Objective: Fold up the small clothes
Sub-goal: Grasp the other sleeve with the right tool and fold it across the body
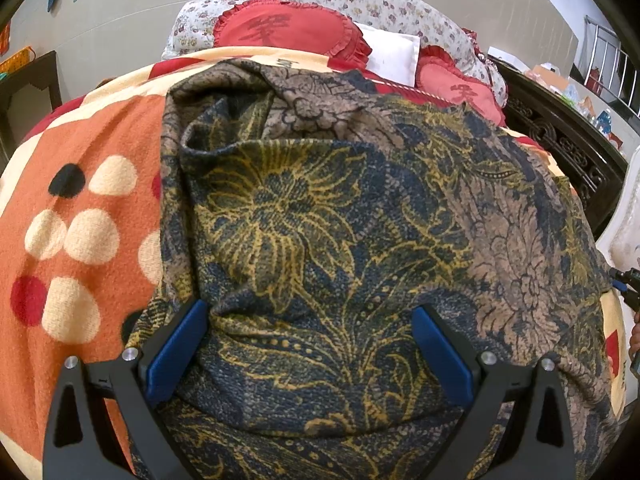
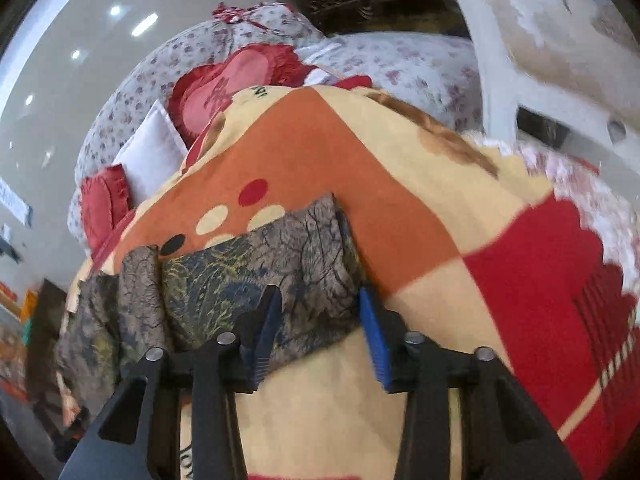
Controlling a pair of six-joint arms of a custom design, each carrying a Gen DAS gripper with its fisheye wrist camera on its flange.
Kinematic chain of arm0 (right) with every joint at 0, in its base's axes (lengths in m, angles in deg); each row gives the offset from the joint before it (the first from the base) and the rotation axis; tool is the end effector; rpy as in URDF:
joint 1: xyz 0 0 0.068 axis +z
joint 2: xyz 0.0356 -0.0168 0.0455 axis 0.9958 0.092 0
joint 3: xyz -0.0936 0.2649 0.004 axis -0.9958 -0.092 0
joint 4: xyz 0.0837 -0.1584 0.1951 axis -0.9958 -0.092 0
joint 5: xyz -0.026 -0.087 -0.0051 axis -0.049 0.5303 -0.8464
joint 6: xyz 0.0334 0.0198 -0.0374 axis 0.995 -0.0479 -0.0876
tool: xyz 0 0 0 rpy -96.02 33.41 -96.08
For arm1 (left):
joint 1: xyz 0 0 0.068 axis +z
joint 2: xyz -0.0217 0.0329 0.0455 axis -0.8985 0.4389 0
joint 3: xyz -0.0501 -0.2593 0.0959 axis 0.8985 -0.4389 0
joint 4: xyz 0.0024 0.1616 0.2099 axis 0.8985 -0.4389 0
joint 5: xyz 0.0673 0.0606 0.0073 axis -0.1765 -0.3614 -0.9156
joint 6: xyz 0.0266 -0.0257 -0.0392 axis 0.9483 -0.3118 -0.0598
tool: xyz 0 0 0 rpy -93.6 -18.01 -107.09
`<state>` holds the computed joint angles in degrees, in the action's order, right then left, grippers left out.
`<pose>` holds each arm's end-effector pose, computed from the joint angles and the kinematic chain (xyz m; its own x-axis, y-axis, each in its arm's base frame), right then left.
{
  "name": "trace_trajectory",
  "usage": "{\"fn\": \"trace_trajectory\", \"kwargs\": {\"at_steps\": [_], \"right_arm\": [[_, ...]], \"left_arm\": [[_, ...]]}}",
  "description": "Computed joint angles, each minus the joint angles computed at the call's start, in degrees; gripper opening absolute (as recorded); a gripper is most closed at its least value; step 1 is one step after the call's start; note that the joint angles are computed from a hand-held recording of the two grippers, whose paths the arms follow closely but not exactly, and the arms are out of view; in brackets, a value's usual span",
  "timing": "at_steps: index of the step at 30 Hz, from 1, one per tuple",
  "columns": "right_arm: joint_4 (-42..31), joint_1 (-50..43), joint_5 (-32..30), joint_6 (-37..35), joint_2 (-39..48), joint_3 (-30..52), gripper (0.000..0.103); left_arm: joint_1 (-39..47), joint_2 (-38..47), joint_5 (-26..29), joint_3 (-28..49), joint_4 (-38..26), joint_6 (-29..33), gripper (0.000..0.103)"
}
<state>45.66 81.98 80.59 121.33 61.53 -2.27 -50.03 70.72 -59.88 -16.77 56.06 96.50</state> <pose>0.2115 -0.0102 0.2082 -0.6178 0.5757 -0.5356 0.4600 0.8170 0.3476 0.2978 0.0605 0.1611 -0.7834 0.0038 -0.6214 0.1452 0.9734 -0.1771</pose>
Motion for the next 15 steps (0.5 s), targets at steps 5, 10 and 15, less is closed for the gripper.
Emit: {"fn": "trace_trajectory", "kwargs": {"at_steps": [5, 10, 15], "right_arm": [[-6.3, 1.8, 4.5, -2.8, -5.0, 4.8, 0.013], [-16.6, 4.0, 15.6, -6.9, -9.8, 17.0, 0.012], [-24.8, 13.2, 29.8, -8.0, -9.2, 29.7, 0.012]], "left_arm": [[0.0, 0.1, 0.1, 0.1, 0.0, -0.1, 0.102], [-0.1, -0.2, 0.3, 0.0, 0.0, -0.4, 0.102], [0.1, -0.2, 1.0, -0.1, 0.1, -0.5, 0.102]]}}
